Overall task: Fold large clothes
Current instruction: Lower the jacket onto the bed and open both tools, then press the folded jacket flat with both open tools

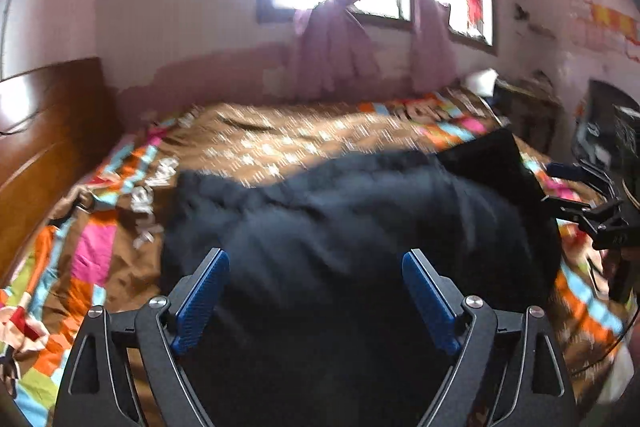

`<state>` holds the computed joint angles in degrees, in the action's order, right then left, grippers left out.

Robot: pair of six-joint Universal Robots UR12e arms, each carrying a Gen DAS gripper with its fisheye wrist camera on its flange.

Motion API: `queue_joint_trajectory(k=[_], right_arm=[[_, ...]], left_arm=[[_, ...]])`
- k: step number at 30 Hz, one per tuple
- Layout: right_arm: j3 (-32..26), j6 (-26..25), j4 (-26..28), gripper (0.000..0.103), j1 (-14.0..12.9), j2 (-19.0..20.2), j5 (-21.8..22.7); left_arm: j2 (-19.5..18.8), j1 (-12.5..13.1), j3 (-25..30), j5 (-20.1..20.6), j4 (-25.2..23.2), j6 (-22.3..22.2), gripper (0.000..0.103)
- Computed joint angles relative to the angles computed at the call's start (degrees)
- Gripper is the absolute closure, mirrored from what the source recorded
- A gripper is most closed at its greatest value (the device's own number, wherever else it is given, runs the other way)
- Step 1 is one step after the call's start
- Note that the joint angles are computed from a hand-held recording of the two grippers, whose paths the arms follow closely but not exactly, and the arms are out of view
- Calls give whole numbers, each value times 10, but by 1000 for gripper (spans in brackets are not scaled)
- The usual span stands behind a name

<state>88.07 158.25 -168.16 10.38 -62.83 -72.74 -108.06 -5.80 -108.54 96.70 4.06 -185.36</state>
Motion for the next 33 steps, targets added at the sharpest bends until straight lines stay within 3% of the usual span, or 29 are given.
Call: queue_joint_trajectory(k=[4,7,10,14,19,24,31,33], right_arm=[[9,-24,60,14,3,0,-18],[1,5,100,14,4,12,-26],[-6,33,96,13,4,25,-23],[-30,33,85,13,7,43,-28],[-90,52,122,11,9,75,-42],[-150,53,162,9,9,107,-57],[-266,38,280,7,14,158,-70],[-302,28,323,3,15,176,-72]], left_arm=[[-7,0,-1,-22,-55,-6,16],[-18,-3,5,-8,-70,-6,16],[-25,-4,16,2,-72,-3,15],[-39,1,43,9,-90,-10,8],[-66,4,91,29,-123,-8,0],[-87,10,135,39,-164,-17,0],[-108,29,183,17,-236,-55,0],[-115,34,196,5,-261,-54,0]])
